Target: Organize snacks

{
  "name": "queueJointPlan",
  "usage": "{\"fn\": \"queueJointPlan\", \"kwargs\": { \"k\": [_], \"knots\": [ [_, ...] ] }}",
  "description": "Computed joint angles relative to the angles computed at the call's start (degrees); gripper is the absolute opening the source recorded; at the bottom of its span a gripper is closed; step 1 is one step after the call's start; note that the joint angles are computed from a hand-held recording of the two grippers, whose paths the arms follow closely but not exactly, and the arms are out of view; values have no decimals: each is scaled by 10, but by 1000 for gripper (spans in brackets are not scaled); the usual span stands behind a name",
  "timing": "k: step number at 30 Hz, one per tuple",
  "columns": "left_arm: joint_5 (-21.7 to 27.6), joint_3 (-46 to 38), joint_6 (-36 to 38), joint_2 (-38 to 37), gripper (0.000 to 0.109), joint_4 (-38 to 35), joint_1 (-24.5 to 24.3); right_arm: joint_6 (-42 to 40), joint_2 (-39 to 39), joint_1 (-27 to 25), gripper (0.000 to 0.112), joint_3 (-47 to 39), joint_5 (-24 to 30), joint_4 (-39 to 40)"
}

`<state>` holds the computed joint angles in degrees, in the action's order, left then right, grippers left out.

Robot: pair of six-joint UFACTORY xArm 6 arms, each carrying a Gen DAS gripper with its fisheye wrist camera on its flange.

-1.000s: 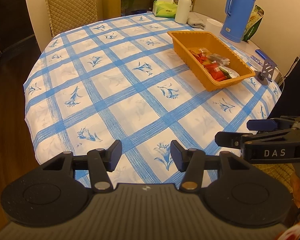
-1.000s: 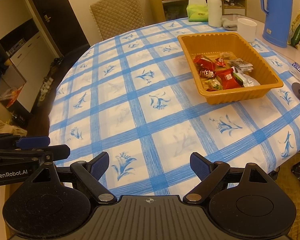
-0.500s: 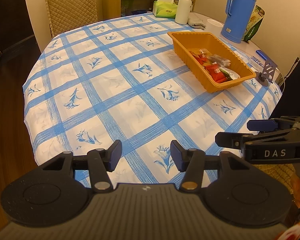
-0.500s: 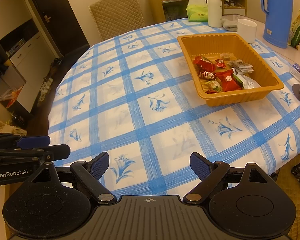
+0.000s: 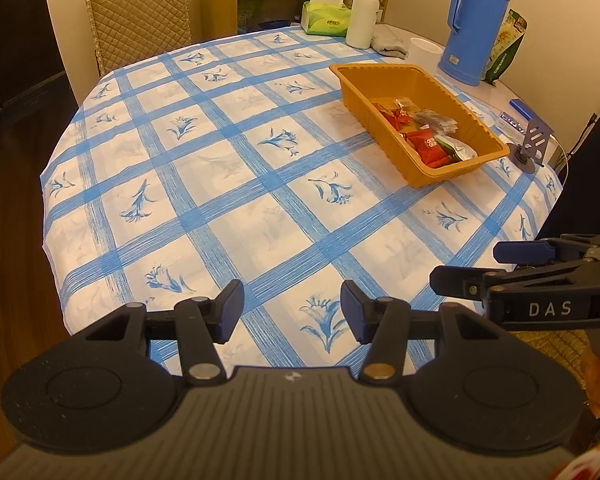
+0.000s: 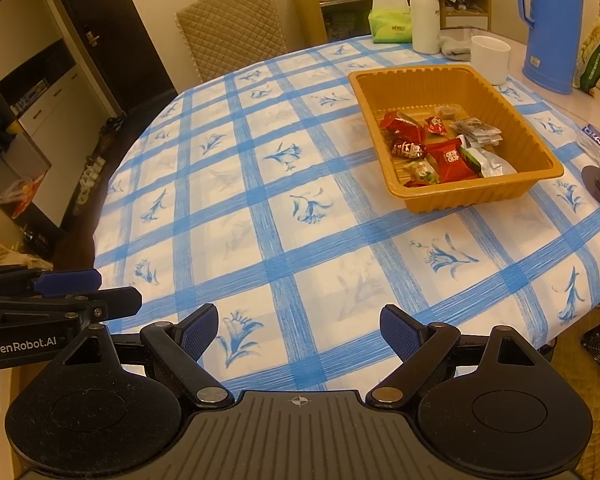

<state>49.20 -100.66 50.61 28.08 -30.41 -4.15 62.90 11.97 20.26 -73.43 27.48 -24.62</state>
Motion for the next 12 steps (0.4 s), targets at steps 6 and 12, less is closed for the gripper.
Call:
{"fn": "queueJointPlan", "kwargs": {
  "k": [6,12],
  "knots": [
    [5,-14,-8,10,51,-3,-6,-2,-2,-3,88,3,-1,1],
    [7,-30,-23,23,57,9,-8,-6,-5,-3,88,6,-1,5]
  ]
}}
